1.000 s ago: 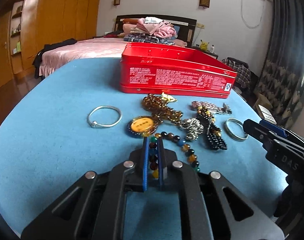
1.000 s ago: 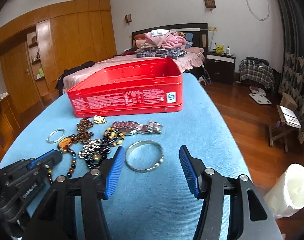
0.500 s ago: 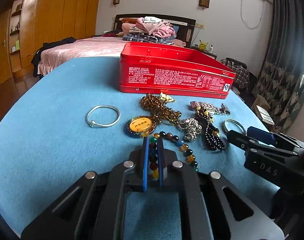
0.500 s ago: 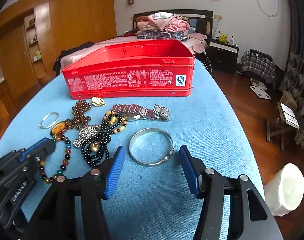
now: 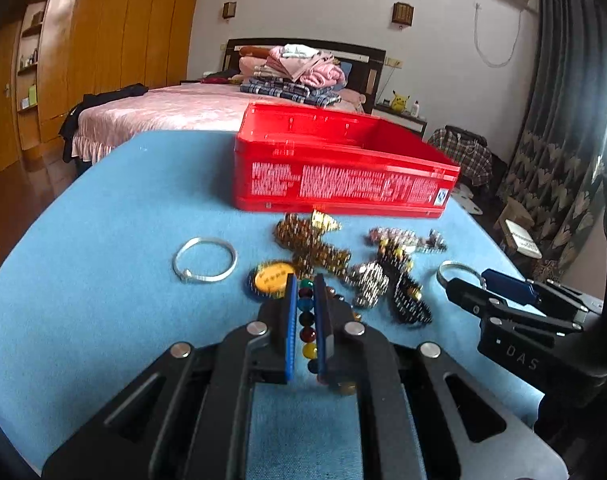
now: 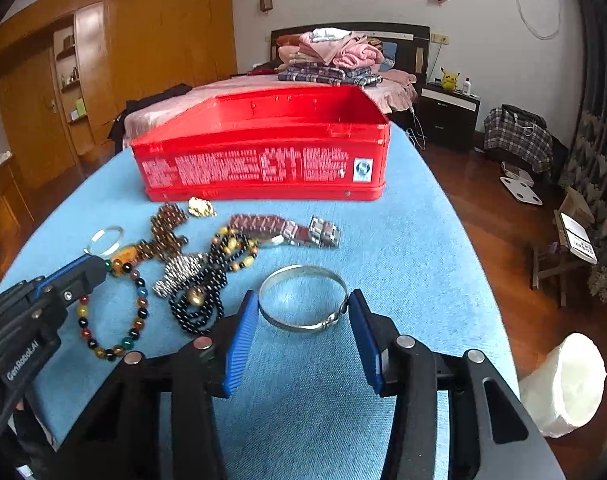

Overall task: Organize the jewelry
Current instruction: 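Grasp the silver bangle with the right tool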

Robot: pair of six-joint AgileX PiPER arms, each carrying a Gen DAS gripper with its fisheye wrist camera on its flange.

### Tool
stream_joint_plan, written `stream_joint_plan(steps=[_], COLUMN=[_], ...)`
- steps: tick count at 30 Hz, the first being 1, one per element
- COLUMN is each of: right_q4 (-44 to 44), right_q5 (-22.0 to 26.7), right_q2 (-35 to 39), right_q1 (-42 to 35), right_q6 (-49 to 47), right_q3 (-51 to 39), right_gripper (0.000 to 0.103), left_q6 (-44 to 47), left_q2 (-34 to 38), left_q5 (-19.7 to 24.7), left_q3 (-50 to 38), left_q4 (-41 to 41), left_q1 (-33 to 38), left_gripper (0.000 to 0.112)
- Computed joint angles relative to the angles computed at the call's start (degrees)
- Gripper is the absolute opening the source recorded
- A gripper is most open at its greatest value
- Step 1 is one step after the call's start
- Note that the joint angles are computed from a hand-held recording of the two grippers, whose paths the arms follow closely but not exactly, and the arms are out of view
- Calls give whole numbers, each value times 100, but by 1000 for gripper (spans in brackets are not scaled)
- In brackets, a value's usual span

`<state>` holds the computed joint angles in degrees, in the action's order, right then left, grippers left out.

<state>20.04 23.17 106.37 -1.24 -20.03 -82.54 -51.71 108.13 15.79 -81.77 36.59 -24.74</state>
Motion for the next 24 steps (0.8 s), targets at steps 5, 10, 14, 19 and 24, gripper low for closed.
stream_joint_plan(steps=[5,10,14,19,24], right_q4=[385,614,406,-82,226], right_q5=[40,263,445,612,743], right_q2=[-209,-192,-31,4,86], right_q1=[-53,-118,-40,-2,-99], right_q6=[-351,-562,-391,-6,-255], right_q3=[-18,-146,-200,-239,-171], right_gripper=[46,46,46,52,53], left_q6=[143,189,319,333,418], left_q2=[-115,-182,-164,-132,-111], left_q5=[-46,-89,-54,-32,-79], left_q3=[-146,-252,-294,-256,-220], left_q4=[-162,-245,-378,-400,-452], left_q1=[49,99,137,134,163], left_gripper=[7,7,7,7,7])
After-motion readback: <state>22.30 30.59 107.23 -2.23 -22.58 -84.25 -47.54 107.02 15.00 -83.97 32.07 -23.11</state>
